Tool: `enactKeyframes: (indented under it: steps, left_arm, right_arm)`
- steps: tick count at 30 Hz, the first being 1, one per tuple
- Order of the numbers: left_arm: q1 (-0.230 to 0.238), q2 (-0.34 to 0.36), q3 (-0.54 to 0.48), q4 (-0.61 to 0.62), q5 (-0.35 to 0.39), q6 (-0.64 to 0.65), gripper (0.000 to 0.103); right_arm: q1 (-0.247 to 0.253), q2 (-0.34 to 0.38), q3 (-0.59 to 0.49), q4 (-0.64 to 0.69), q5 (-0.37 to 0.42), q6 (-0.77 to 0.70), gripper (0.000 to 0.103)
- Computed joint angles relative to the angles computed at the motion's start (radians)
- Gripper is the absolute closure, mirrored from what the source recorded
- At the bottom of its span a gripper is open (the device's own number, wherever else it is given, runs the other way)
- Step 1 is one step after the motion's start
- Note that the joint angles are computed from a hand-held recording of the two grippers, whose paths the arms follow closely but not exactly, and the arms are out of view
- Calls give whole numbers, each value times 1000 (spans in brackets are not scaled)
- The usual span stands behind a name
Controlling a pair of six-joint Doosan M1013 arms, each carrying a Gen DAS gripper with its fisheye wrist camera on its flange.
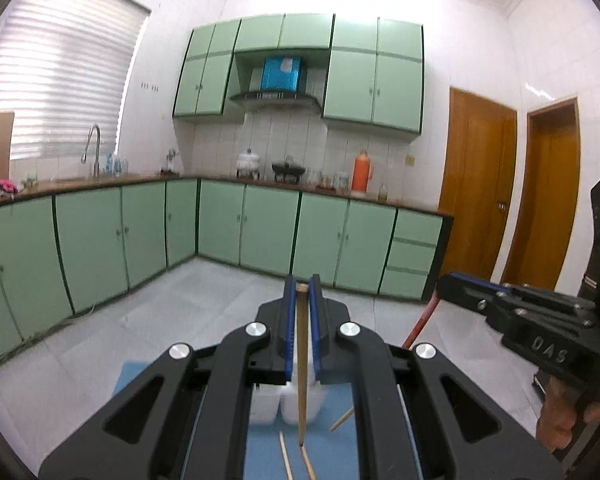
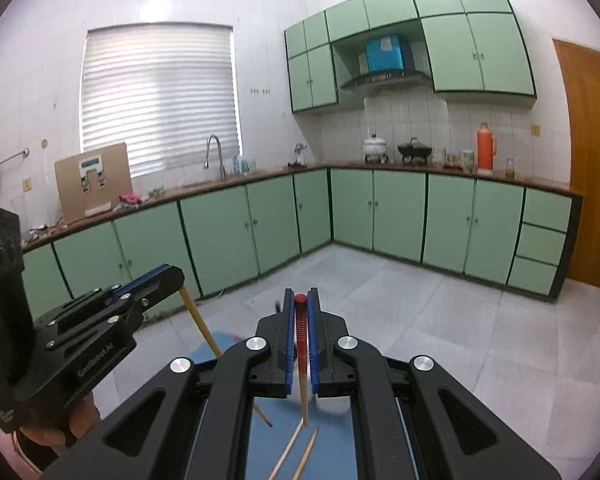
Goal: Organize utensils
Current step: 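Lift both chopsticks and carry them over the white holder, then lower the chopsticks into the holder and open both tools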
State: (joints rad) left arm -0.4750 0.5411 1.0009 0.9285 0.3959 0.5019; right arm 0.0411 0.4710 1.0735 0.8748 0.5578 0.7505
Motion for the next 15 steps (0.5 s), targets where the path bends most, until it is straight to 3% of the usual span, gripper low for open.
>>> enactKeyframes:
  steps: [9, 15]
  left_arm:
    - [11, 160, -267, 36, 57, 51, 97]
    - [26, 271, -421, -64, 129, 186, 97]
  right_arm:
    - [21, 141, -230, -164, -2, 191, 97]
    - [31, 234, -345, -271, 34, 316, 97]
